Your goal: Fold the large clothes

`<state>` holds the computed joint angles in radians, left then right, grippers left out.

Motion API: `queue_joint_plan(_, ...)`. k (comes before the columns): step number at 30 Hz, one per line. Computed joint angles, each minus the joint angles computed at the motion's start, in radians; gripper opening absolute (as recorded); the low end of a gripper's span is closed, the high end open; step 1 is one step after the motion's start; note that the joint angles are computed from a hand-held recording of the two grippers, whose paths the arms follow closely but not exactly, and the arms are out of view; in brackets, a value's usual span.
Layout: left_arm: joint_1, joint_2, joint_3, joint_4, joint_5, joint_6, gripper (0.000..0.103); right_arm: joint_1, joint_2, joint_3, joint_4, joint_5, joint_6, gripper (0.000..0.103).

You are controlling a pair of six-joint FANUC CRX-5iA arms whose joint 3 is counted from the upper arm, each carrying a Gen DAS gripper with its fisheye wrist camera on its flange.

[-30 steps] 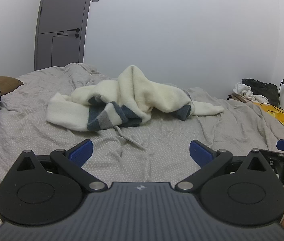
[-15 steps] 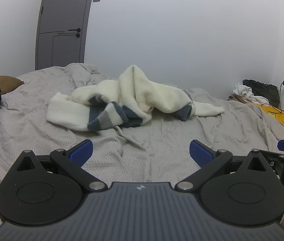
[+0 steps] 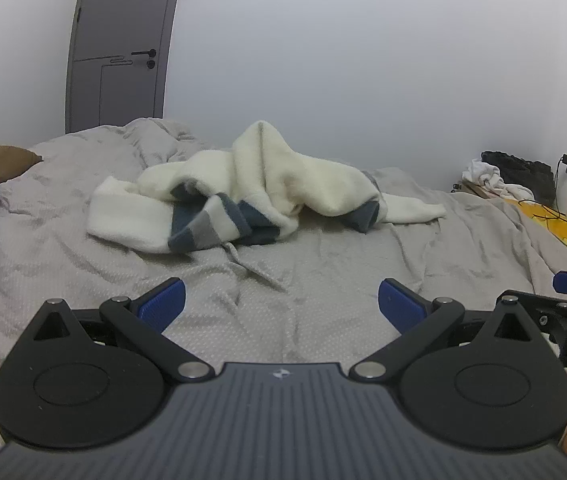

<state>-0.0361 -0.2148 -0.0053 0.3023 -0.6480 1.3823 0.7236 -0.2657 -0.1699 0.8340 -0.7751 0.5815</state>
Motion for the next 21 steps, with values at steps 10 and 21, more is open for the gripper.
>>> queue_joint_plan(10, -0.001, -0.002, -0.004, 0.003, 0.000, -0.002, 0.103, -0.005, -0.002, 0.001, -0.012, -0.001, 0.016, 0.103)
queue_joint_plan(21, 0.004, 0.007, -0.010, 0.028, -0.005, -0.017, 0.103, -0.009, -0.004, -0.001, -0.012, -0.016, 0.021, 0.103)
